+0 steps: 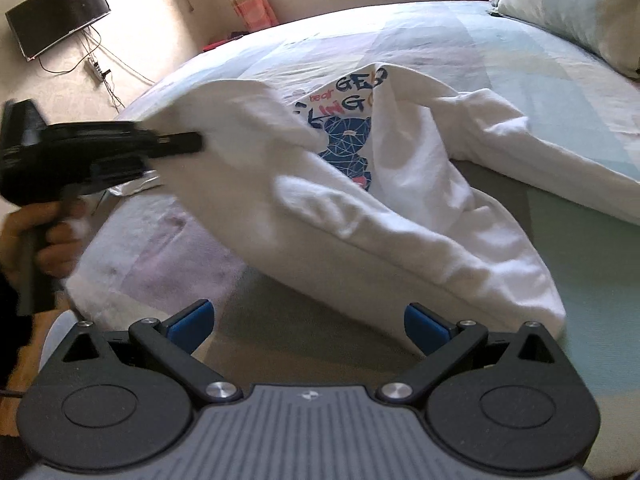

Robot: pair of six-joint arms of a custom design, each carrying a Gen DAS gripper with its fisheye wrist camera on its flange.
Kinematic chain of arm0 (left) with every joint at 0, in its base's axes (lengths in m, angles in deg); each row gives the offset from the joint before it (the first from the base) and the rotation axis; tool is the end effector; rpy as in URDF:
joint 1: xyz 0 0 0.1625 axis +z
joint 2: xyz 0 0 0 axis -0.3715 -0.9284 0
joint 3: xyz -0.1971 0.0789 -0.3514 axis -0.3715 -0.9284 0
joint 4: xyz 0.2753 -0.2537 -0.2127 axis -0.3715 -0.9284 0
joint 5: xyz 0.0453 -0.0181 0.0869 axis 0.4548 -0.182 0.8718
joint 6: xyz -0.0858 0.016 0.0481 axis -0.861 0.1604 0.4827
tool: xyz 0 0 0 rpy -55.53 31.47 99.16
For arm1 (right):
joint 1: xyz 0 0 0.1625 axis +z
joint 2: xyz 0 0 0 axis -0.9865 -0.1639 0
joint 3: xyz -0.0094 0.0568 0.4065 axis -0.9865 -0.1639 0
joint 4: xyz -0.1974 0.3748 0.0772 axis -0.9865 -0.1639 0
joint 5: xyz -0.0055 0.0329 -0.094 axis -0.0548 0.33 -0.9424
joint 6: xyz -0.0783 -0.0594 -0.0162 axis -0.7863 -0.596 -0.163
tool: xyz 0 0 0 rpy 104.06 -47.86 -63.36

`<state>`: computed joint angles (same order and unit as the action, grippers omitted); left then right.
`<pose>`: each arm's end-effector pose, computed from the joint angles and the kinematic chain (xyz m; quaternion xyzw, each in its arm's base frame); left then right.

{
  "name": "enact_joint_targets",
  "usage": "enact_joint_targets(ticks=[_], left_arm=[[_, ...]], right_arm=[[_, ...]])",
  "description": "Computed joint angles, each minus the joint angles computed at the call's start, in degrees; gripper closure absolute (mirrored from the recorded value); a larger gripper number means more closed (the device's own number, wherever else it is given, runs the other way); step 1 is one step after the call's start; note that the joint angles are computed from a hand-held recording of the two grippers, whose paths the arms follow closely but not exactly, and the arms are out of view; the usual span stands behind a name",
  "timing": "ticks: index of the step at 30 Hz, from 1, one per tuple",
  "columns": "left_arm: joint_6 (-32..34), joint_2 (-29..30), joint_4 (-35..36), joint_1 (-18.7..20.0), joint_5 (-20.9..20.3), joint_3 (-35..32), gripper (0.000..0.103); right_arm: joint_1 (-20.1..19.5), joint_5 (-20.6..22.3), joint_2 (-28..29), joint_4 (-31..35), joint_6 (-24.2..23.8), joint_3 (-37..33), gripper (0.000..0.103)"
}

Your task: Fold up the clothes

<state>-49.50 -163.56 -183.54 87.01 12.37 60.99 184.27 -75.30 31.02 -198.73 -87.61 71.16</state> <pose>0.0229 -0.3579 0.2707 0.0632 0.9060 -0.4135 0.0655 0.1957 -0.3449 0.0291 0.2665 -0.9294 0.2149 0.1378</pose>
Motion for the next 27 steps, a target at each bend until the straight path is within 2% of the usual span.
enact_joint_targets(ticks=[6, 11, 15, 17, 20, 24, 25, 27], left_arm=[[-10.01, -24.13, 26.76, -10.10, 10.36, 4.10, 0.099], [-20.85, -38.51, 48.94, -17.75, 17.69, 5.67, 0.099], [-28.25, -43.89, 62.15, -20.47, 21.05, 5.66, 0.099], [-30.23, -44.64, 65.61, -20.79, 21.44, 5.48, 0.099], [-31.19, -43.70, 67.63, -21.83, 22.70, 5.16, 0.099], [-32.97, -42.02, 75.13, -25.53, 25.72, 3.70, 0.099], [-32.99, -41.73, 76.73, -26.29, 26.07, 3.40, 0.099], [-33.93, -40.75, 80.46, -27.75, 27.26, 2.75, 0.099]], right_arm=[[0.00, -1.00, -2.63, 0.03, -1.30, 2.87, 0.000], [-0.55, -2.08, -4.44, 0.13, -2.06, 4.61, 0.000], [-1.34, -3.28, -6.15, -0.74, -2.67, 5.96, 0.004], [-2.92, -2.74, -7.59, -0.10, -2.77, 6.52, 0.019], [-7.33, -0.12, -9.23, 0.79, -1.81, 7.07, 0.029], [-13.50, 2.56, -8.13, -1.39, 0.49, 7.05, 0.034], [-15.00, 4.68, -7.53, -3.22, 0.10, 7.39, 0.034], [-15.23, 5.32, -6.79, -4.34, -0.27, 7.44, 0.038]])
